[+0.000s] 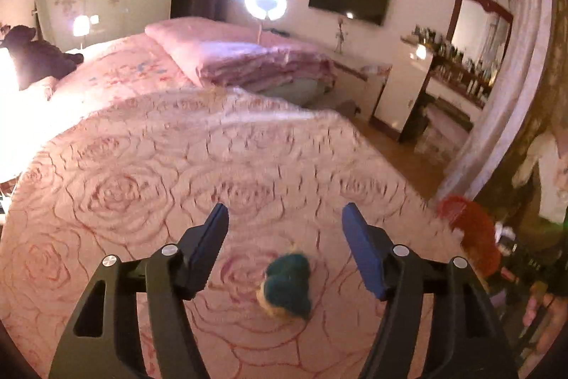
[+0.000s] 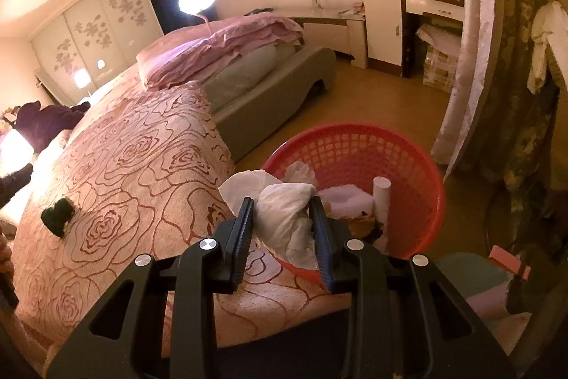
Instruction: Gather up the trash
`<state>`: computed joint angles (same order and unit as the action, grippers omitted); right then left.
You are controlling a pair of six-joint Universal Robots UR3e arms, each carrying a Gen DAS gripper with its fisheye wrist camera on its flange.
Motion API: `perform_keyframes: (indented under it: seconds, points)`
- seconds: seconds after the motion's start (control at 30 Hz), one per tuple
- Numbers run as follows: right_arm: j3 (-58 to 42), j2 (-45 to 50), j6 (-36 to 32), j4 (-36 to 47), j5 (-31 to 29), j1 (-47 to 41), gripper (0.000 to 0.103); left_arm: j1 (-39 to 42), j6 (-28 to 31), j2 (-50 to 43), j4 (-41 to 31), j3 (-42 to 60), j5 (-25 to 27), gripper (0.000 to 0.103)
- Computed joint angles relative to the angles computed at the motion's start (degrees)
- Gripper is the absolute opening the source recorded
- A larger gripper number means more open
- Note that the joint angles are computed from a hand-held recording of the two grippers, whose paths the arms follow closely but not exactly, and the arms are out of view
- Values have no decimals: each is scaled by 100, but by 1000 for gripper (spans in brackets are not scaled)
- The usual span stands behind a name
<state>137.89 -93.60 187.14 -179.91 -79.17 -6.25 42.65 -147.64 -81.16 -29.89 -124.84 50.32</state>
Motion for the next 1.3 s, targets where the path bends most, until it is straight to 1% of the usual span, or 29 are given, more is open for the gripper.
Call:
perform_keyframes:
  seconds: [0.07, 0.17, 0.2, 0.23, 0.27, 0.4, 0.5, 0.57, 0.67, 0.77, 0.87, 1.0, 1.1, 1.17, 1.23, 1.27, 1.3]
  points:
    - [-34, 6, 17, 36, -22, 53, 32, -273, 104, -164, 219, -169, 372, 64]
    - [-5, -117, -1, 102, -43, 42, 32, -822, -22, -656, 947, -313, 1258, 64]
    - [4, -154, -4, 117, -53, 31, 32, -809, 8, -732, 979, -340, 1277, 57]
    - [37, -204, -21, 128, -54, 2, 32, -804, 15, -795, 917, -313, 1260, 47]
    - [79, -251, -40, 134, -57, -34, 32, -809, 30, -847, 763, -254, 1249, 31]
    - [237, -311, -94, 115, -13, -211, 32, -850, 70, -748, 851, -354, 1161, 31]
    - [337, -361, -149, 105, 50, -416, 32, -1120, 48, -640, 756, -293, 1032, 31]
    - [368, -398, -192, 112, 80, -529, 32, -1539, -6, -656, 670, -115, 991, 31]
    - [366, -417, -251, 150, 93, -695, 32, -2287, -141, -806, 660, 203, 1082, 31]
    - [327, -356, -310, 182, 71, -826, 32, -3254, -314, -1295, 675, 804, 1176, 31]
    - [254, -182, -383, 160, 61, -965, 32, -4051, -519, -1912, 713, 1446, 1449, 31]
    - [92, 106, -483, 151, 109, -1153, 32, -4667, -774, -2724, 291, 2442, 1578, 31]
    - [-21, 410, -513, 89, 179, -1265, 32, -4959, -913, -3284, 47, 3099, 1686, 31]
    - [-64, 553, -499, 80, 297, -1351, 32, -5081, -967, -3524, -127, 3434, 1711, 33]
    - [-66, 694, -530, 57, 541, -1498, 33, -5171, -1008, -3709, -352, 3755, 1702, 40]
    - [-63, 738, -543, 56, 630, -1540, 36, -5182, -1008, -3746, -408, 3835, 1677, 49]
    - [-42, 788, -559, 43, 758, -1608, 40, -5201, -1029, -3771, -416, 3893, 1642, 55]
